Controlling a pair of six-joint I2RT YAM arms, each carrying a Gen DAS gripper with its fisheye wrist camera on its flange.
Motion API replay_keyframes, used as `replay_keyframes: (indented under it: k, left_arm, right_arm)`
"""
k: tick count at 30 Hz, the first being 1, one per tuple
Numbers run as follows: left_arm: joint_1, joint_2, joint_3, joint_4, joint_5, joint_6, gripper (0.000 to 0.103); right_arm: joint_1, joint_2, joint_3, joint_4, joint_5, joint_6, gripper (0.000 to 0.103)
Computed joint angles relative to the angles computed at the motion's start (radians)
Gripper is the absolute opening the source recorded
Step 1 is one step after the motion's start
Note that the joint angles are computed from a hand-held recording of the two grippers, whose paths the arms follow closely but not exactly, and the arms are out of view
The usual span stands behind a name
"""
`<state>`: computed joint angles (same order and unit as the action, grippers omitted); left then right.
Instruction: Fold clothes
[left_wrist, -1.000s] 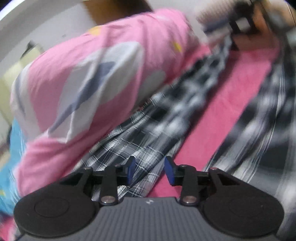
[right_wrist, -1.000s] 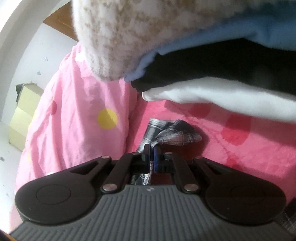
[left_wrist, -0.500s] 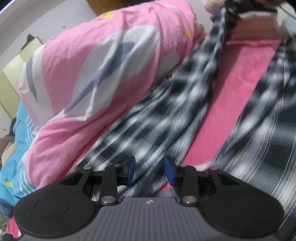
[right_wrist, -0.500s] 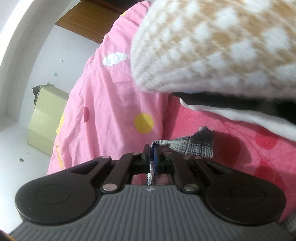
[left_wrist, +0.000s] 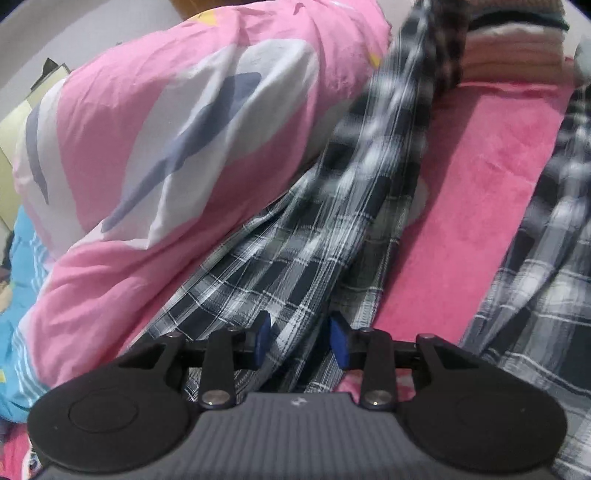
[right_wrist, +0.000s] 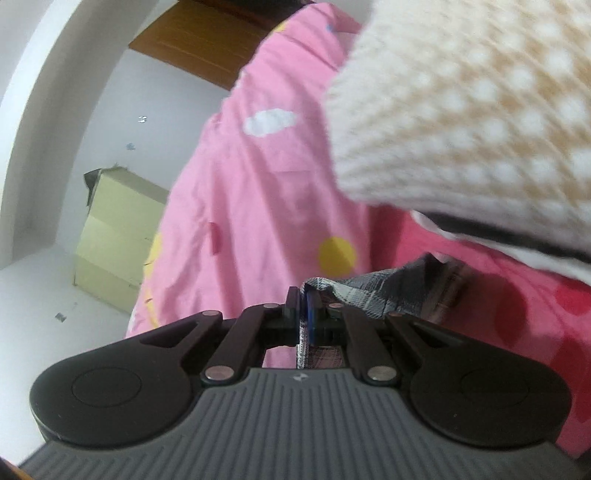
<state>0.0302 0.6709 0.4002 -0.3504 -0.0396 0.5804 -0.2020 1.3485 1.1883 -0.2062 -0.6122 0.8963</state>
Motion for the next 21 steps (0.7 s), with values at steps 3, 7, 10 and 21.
replay_keyframes:
  k: [3,7,10,21]
  left_arm:
    - [0.047,-0.013,-0.005,0.012,0.018,-0.062,0.005]
    - [0.052,-0.111,-0.026,0.078,-0.043,-0.112,0.003]
    - [0.006,-0.227,-0.036,0.101,-0.135,-0.123,0.004]
    - [-0.131,-0.531,-0.126,-0.291,-0.139,0.094,0.004]
  right_arm:
    - [0.005,0.011,0.016,-0.025,0.024,-0.033,0.002]
    - [0.029,0.067,0.055,-0.087,0.085,-0.089,0.002]
    - [0.049,0.096,0.085,-0.087,0.11,-0.094,0.002]
    - [-0.121,-0.105,-0.305,-0.086,0.02,-0.371,0.002]
